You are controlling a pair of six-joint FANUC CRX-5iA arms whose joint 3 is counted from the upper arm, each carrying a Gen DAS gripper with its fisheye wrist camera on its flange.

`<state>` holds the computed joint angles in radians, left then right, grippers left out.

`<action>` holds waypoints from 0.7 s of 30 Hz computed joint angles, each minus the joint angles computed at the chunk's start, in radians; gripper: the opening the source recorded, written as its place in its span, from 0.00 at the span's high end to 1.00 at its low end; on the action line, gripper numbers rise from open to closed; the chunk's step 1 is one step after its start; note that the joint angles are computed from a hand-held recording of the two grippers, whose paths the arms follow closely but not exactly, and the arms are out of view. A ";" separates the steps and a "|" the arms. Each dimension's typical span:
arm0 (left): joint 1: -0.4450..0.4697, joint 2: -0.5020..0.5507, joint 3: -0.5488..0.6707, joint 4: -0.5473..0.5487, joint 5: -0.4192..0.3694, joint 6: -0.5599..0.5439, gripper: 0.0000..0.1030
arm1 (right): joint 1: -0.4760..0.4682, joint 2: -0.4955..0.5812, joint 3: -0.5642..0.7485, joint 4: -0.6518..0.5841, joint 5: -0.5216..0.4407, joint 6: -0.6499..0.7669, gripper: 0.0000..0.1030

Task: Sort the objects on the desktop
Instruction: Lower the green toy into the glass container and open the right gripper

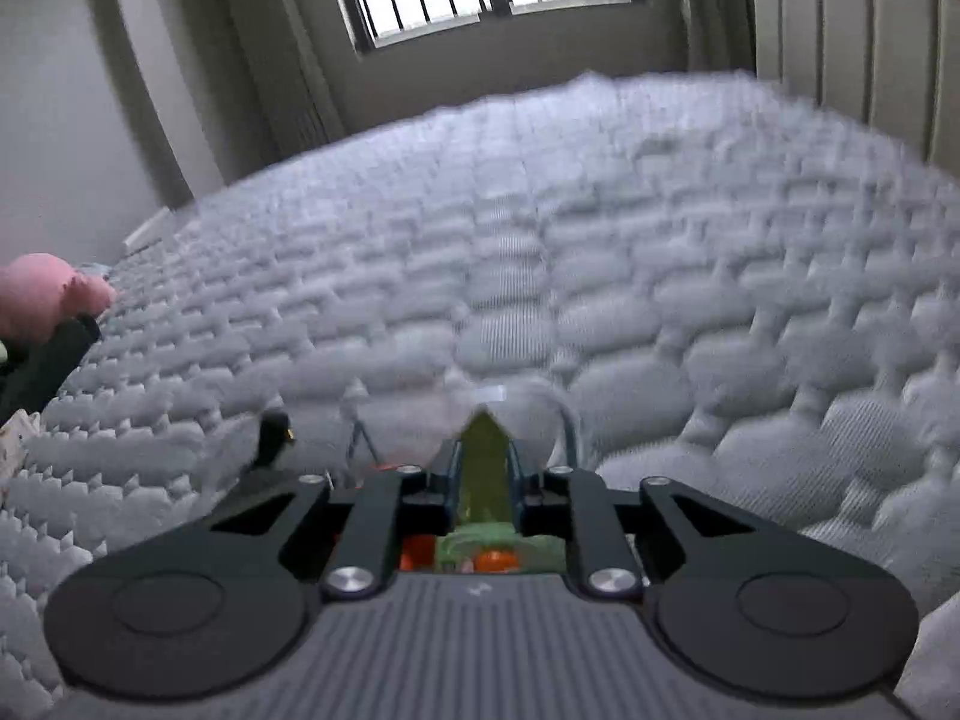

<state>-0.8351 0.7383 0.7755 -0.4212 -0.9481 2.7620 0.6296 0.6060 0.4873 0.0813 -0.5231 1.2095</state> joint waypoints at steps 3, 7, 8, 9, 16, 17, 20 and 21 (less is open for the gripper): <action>-0.002 0.013 0.023 0.000 -0.010 -0.008 0.04 | -0.001 0.031 0.085 -0.059 -0.086 0.069 0.72; -0.008 0.017 0.037 -0.009 -0.034 -0.014 0.04 | 0.011 0.124 0.219 -0.031 -0.180 0.048 0.74; -0.010 0.013 0.032 -0.014 -0.034 -0.007 0.04 | 0.012 0.159 0.277 -0.033 -0.230 0.051 0.73; -0.011 0.009 0.029 -0.021 -0.038 0.001 0.04 | 0.009 0.186 0.329 -0.057 -0.274 0.066 0.74; -0.005 -0.010 -0.007 -0.031 -0.012 0.043 0.04 | -0.008 0.041 0.160 -0.108 -0.201 0.149 0.74; -0.005 -0.004 0.003 -0.031 -0.019 0.040 0.04 | -0.008 0.019 0.131 -0.094 -0.205 0.143 0.74; -0.007 0.009 0.024 -0.032 -0.034 0.033 0.04 | -0.025 0.003 0.132 -0.148 -0.273 0.158 0.74; -0.008 0.010 0.027 -0.034 -0.037 0.032 0.04 | -0.030 0.002 0.135 -0.168 -0.284 0.159 0.74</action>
<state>-0.8428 0.7486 0.8027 -0.4547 -0.9853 2.7944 0.5993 0.6077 0.6220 -0.0869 -0.8067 1.3684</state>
